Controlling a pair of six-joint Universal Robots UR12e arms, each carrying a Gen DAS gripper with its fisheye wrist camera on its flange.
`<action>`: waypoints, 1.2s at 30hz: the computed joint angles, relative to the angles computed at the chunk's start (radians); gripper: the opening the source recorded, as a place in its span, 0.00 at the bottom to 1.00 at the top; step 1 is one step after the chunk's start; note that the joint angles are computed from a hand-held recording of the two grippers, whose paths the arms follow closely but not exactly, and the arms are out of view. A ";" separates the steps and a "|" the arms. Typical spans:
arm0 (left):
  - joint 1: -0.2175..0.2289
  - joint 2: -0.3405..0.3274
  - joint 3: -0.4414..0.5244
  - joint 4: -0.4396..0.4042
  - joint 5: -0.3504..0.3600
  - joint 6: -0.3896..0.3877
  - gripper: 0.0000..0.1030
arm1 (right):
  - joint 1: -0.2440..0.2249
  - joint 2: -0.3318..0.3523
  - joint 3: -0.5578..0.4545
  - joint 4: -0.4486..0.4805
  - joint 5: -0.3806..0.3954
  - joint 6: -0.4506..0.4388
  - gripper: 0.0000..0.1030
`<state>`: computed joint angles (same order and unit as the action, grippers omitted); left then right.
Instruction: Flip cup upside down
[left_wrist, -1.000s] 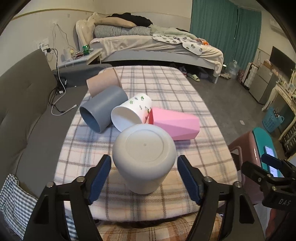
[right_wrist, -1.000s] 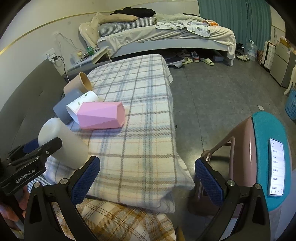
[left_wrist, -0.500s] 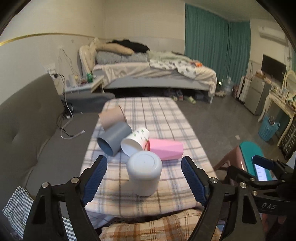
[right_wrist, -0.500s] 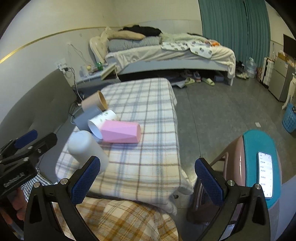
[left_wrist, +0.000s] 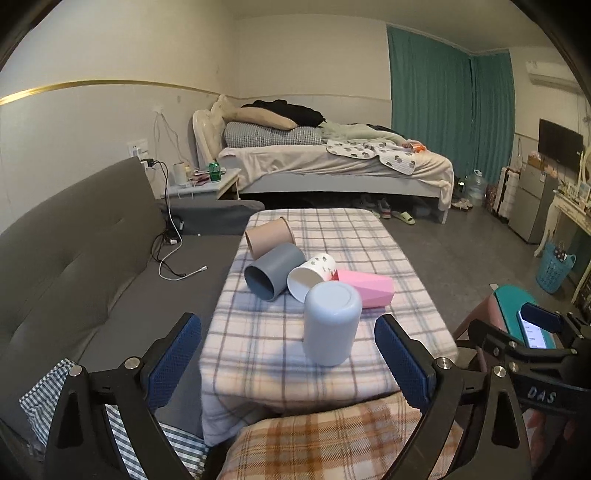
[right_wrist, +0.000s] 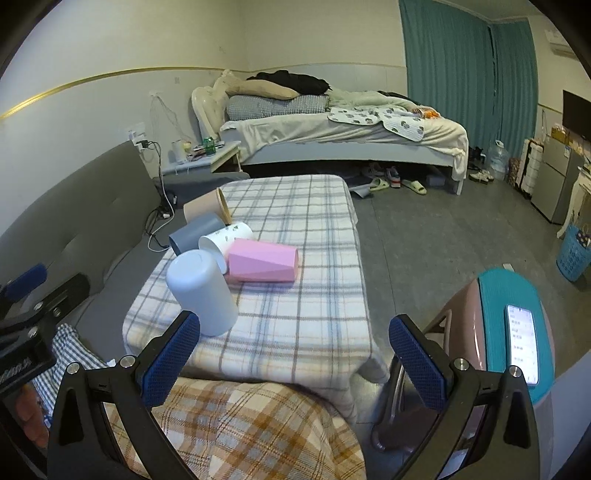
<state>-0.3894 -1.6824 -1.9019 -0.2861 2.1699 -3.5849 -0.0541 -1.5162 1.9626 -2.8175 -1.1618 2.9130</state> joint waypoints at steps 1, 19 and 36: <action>0.000 0.002 -0.006 0.005 -0.002 -0.001 0.95 | 0.001 0.001 0.003 -0.003 -0.004 0.007 1.00; 0.008 0.007 -0.026 -0.027 0.006 -0.059 0.95 | 0.007 0.002 0.009 0.006 -0.016 -0.010 1.00; 0.008 0.009 -0.026 -0.035 0.014 -0.063 0.95 | 0.015 0.000 0.013 0.005 -0.016 -0.027 1.00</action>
